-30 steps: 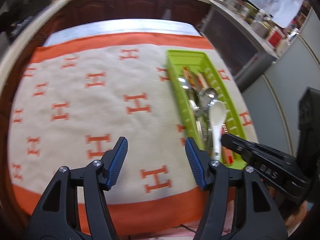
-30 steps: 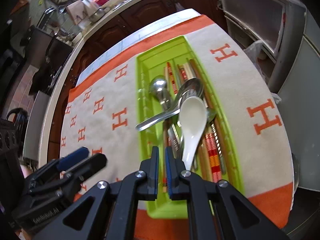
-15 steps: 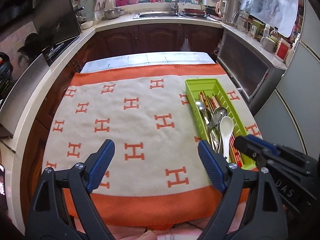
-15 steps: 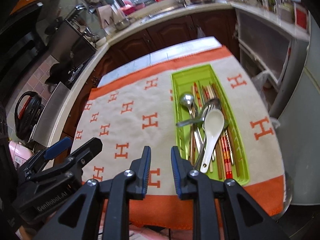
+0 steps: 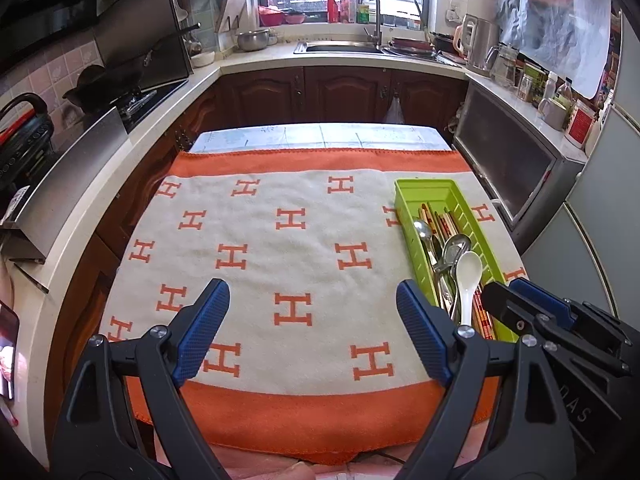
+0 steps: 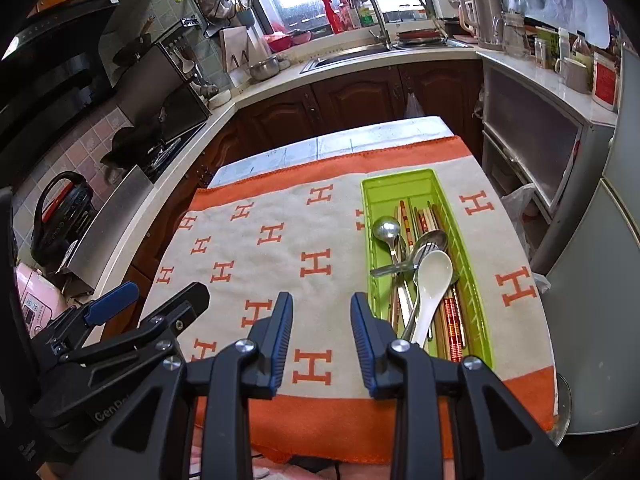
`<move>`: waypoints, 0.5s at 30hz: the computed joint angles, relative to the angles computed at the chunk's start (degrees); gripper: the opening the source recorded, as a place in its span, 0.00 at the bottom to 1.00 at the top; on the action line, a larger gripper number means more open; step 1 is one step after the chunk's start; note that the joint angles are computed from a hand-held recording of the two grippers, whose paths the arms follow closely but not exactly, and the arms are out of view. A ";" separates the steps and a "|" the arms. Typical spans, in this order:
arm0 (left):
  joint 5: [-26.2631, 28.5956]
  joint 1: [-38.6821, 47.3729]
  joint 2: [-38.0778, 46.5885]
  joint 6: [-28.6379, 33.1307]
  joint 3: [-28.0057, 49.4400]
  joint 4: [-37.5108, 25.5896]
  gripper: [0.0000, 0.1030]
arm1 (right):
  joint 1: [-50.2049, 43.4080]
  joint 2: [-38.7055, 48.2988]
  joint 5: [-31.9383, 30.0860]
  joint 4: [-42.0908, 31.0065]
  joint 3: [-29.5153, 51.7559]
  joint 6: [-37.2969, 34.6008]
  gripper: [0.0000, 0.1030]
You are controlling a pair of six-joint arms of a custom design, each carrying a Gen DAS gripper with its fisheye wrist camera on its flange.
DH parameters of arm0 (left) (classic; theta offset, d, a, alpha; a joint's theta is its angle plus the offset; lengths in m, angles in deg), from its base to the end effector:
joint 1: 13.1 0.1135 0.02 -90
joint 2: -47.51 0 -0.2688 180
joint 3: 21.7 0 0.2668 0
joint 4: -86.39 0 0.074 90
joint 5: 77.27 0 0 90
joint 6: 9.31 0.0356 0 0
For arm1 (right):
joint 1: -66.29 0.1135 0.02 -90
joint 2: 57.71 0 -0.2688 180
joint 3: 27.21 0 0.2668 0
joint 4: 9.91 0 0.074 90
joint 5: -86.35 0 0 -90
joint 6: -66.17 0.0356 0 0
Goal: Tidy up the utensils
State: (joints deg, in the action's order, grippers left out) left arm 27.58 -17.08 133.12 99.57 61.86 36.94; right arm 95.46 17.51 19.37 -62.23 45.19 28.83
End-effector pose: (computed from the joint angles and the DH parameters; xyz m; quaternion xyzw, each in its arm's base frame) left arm 0.3321 -0.0323 0.2871 0.2273 0.9092 -0.0786 0.3400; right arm 0.2503 0.1238 0.2727 0.2488 0.9032 0.0484 0.3465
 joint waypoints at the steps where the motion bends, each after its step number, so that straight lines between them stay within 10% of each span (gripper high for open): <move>1: 0.16 0.19 0.04 0.00 0.13 0.09 0.81 | 0.23 0.20 0.35 -0.17 0.28 0.01 0.29; 15: 0.82 1.40 -0.92 0.05 -1.08 2.10 0.81 | 2.61 1.70 2.77 -0.10 1.55 1.08 0.29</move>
State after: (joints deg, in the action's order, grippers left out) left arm 28.40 -15.67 132.20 99.62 60.78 39.04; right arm 98.07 19.20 22.15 -62.33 46.74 29.91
